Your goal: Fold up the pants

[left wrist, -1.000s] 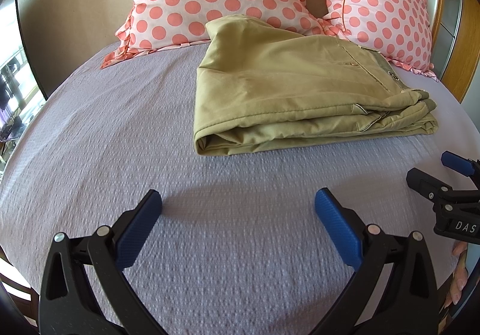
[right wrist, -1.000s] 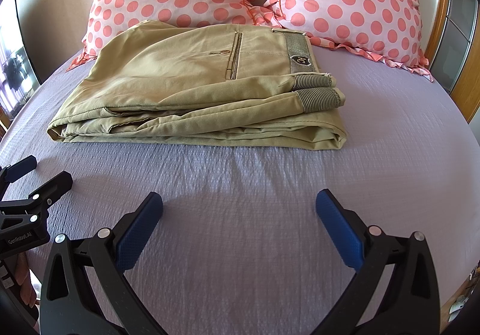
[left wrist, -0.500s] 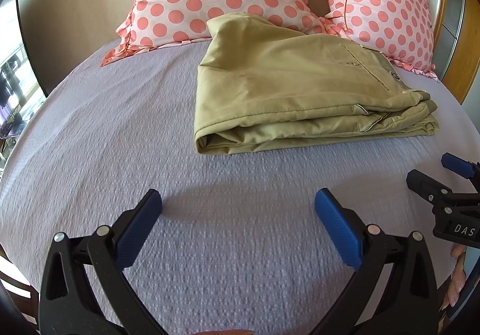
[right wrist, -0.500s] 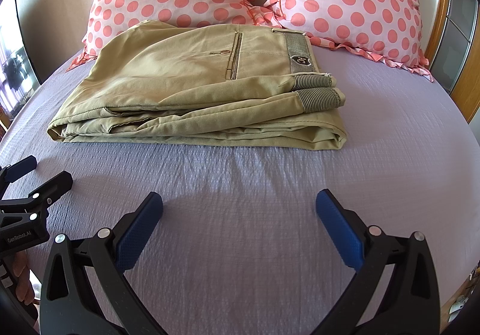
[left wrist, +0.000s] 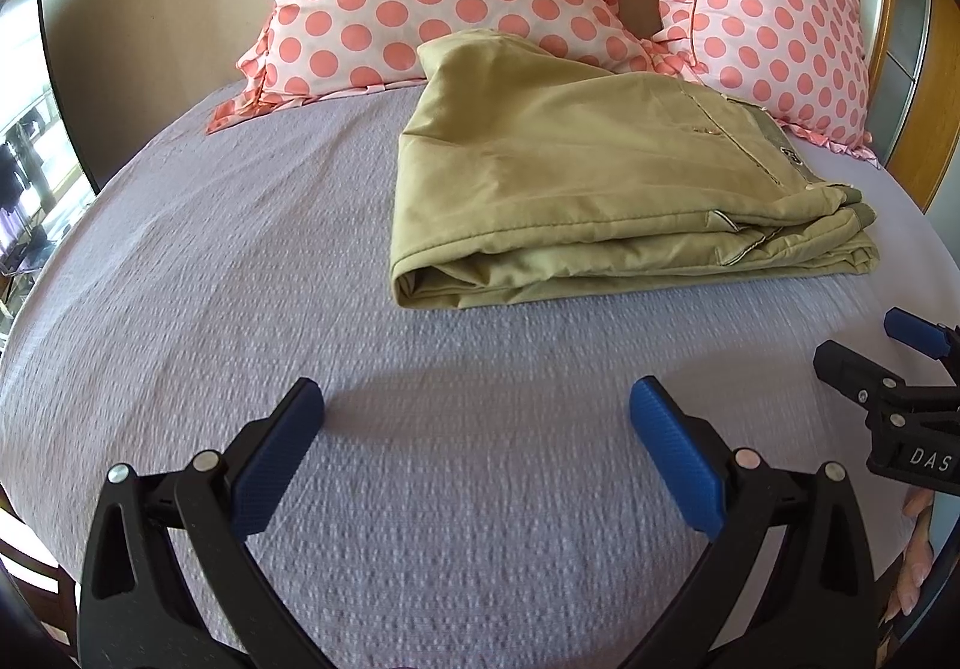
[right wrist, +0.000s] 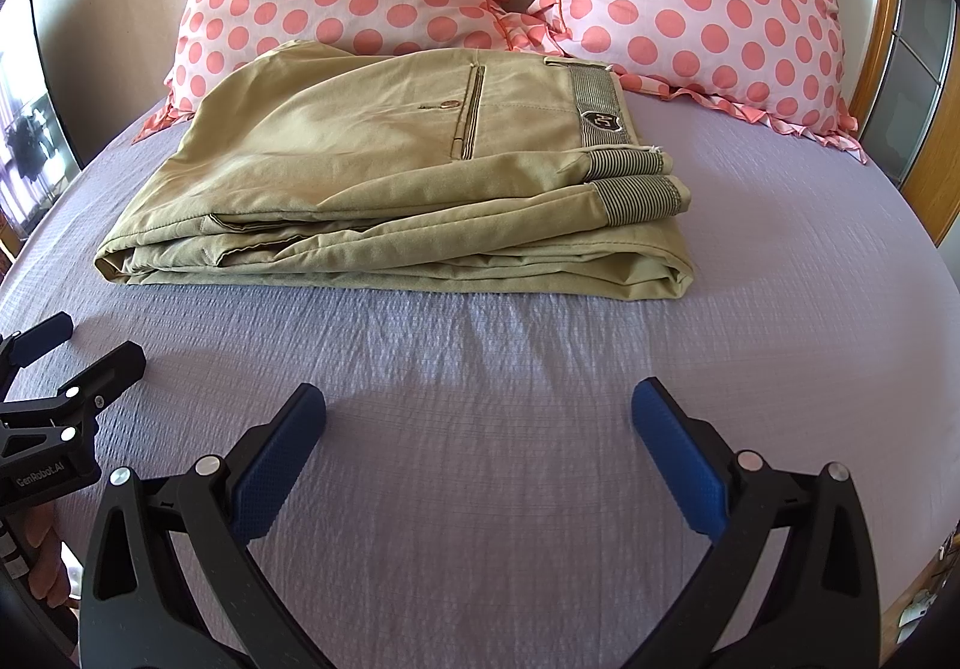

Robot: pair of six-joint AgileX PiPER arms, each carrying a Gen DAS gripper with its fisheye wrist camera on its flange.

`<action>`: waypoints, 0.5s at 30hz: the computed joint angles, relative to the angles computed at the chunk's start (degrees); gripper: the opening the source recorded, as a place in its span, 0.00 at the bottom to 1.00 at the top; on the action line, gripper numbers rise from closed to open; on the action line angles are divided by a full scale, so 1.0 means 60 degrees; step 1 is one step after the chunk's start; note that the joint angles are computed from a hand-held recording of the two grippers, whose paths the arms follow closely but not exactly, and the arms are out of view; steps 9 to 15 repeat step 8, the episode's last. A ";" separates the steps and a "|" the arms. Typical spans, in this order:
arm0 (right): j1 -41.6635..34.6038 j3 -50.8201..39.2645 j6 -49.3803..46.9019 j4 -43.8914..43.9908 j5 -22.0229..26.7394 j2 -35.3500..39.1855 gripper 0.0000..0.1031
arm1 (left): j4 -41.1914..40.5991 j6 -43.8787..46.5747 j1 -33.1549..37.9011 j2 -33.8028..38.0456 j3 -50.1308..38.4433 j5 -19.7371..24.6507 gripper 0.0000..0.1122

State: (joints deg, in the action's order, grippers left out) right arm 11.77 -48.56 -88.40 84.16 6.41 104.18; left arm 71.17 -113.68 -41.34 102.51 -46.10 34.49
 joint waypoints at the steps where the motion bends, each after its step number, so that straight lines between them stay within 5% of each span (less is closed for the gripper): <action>1: 0.0000 0.0000 0.0000 0.0000 0.0000 0.0000 0.99 | 0.0107 -0.0083 0.0003 -0.0004 0.0031 -0.0009 0.90; 15: -0.0001 0.0007 -0.0047 0.0047 -0.0001 -0.0004 0.99 | 0.0590 -0.0534 -0.0034 -0.0003 0.0165 0.0005 0.90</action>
